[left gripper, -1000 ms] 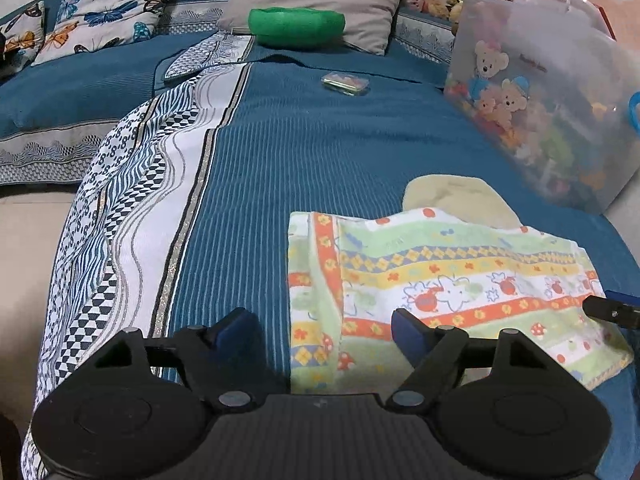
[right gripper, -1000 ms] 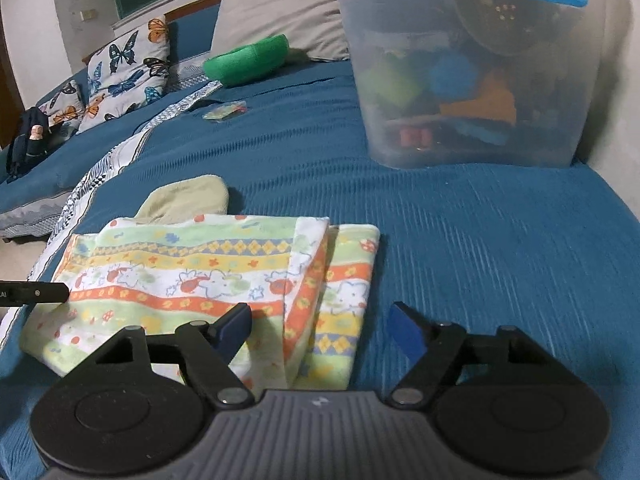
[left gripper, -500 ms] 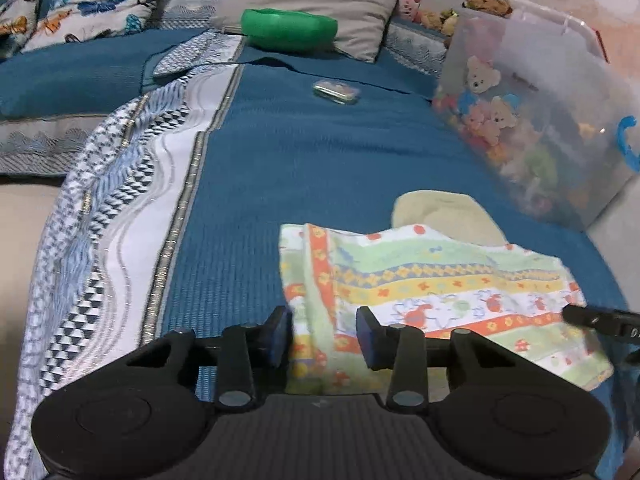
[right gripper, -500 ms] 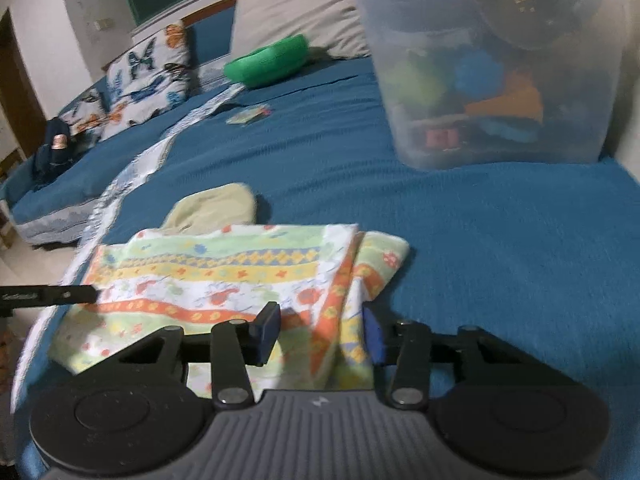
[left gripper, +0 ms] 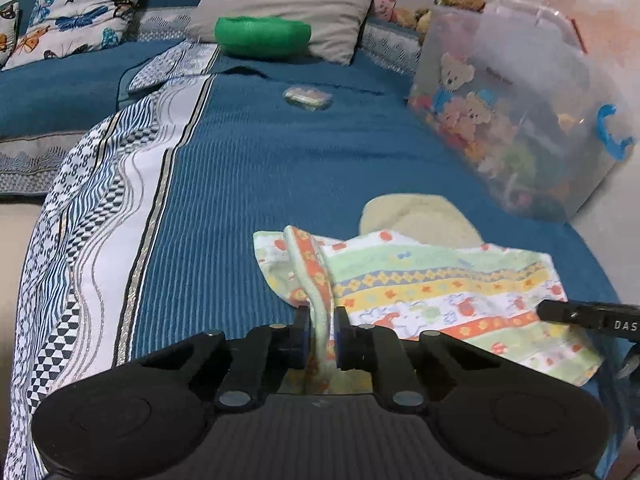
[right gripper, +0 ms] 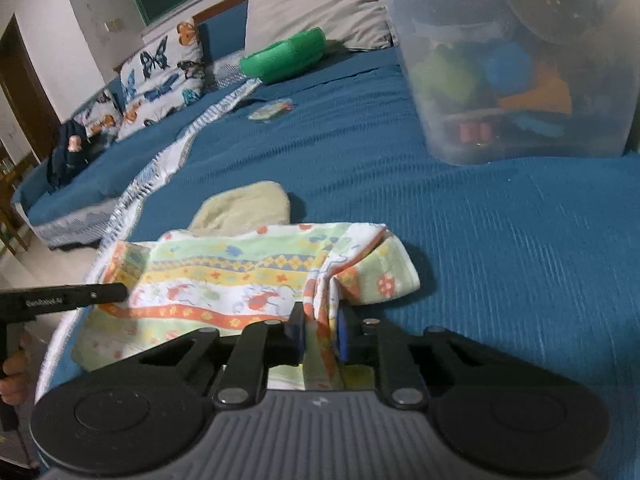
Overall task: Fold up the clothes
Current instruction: 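Close both grippers together on the side edge of the folded shirt, then lift the side edge with both grippers and fold it across the shirt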
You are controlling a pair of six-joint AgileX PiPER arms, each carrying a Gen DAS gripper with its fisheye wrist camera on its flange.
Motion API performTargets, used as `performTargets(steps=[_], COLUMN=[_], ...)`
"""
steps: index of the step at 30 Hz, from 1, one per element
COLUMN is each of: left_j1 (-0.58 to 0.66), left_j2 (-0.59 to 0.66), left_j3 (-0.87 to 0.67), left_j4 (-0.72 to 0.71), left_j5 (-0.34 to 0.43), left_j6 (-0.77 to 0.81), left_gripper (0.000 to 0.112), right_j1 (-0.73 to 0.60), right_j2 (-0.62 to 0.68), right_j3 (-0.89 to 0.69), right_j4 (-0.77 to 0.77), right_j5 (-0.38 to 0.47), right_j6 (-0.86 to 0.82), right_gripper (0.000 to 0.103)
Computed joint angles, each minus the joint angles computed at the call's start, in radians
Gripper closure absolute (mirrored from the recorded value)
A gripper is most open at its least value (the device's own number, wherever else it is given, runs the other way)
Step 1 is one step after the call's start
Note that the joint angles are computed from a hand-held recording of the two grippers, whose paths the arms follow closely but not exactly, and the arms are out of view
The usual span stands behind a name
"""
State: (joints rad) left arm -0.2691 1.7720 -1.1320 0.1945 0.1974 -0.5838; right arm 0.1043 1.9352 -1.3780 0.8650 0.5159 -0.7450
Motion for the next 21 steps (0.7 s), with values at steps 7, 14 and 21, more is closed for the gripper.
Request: performTargets(steps=[7, 14, 21], left_j1=[0.008, -0.010, -0.042], left_j2=[0.038, 0.058, -0.018], left_j3=[-0.044, -0.084, -0.074], left_j4=[0.037, 0.075, 0.199], left_j5=[0.069, 0.090, 0.079], left_j6=[-0.042, -0.049, -0.140], left_gripper=[0.080, 0.098, 0.101], right_j1=[0.002, 0.033, 0.044], right_j2=[0.018, 0.035, -0.072], right_j3=[-0.022, -0.041, 0.014], right_j4=[-0.064, -0.103, -0.043], right_j5=[0.000, -0.044, -0.078], right_j6=[0.071, 0.109, 0.016], right_gripper=[0.079, 0.088, 0.092])
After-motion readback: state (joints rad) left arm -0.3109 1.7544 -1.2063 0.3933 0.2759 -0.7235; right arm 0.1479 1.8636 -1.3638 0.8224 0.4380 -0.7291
